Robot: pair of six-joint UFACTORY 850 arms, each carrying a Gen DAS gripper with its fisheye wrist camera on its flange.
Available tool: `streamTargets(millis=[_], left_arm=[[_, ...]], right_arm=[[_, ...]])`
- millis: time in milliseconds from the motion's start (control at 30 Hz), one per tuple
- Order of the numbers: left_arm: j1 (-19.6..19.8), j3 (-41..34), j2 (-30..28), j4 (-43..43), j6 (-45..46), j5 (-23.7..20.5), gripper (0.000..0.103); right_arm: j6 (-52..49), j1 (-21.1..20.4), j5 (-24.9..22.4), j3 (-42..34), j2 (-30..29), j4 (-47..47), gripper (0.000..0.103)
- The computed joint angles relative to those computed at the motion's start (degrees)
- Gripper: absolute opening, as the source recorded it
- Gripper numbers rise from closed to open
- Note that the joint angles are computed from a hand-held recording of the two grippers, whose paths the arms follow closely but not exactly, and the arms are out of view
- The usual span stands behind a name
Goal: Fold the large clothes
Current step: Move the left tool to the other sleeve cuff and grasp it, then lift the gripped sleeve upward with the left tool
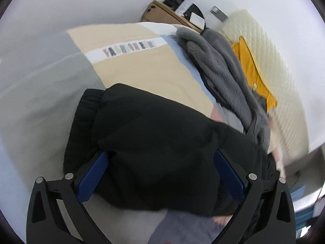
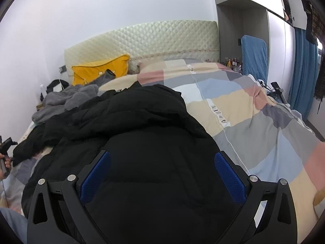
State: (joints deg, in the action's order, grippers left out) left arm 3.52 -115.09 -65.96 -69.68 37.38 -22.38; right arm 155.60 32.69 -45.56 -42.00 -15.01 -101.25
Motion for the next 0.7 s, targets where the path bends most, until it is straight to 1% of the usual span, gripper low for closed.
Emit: streamTargets(millis=[100,133,167,233,333,400,433,500,533,567,600,700], left_arm=[[0.1,-0.3,-0.8,-3.4,2.9,0.9,0.102],[0.2,0.7,-0.3,-6.6,5.6,1.1,0.102],[0.2,2.2,0.4,-10.0,9.0,1.2,0.102],[0.0,5.2,2.4,-13.2,14.4,2.0,0.102],[0.5,9.7,5.3,-17.7,20.0,1.7,0.102],[1.2,13.6,7.7,-23.4,23.5,0.5,0.102],[1.4,14.9,8.6,-24.5,23.5,0.0,0.102],[2.0,18.1,10.6,-23.9,19.7,-2.0,0.103],[2.1,18.8,11.1,-21.9,17.0,-2.6,0.103],[2.0,19.3,11.5,-17.5,12.1,-1.9,0.103],[1.9,19.8,11.7,-14.1,7.7,-1.5,0.103],[2.4,18.1,9.3,-12.8,2.8,-4.9,0.102]], right_arm=[[-3.2,-0.1,0.4,-1.7,-1.2,2.3,0.103],[-4.1,-0.1,0.5,-2.1,-1.5,3.0,0.103],[-4.7,-0.1,0.7,-2.4,-1.7,3.4,0.103],[-5.8,0.0,0.5,-3.0,-2.0,4.1,0.103],[-6.8,0.1,0.4,-3.3,-2.3,4.5,0.103],[-6.5,0.1,0.6,-3.3,-2.2,4.2,0.103],[-6.3,0.1,0.6,-3.2,-2.1,3.9,0.103],[-5.6,0.2,0.4,-2.7,-1.7,3.3,0.103],[-5.0,0.2,0.3,-2.4,-1.5,2.9,0.103],[-4.7,0.3,0.3,-2.3,-1.3,2.8,0.103],[-4.3,0.3,0.4,-2.1,-1.2,2.5,0.103],[-3.3,0.5,0.3,-1.6,-0.7,1.9,0.103]])
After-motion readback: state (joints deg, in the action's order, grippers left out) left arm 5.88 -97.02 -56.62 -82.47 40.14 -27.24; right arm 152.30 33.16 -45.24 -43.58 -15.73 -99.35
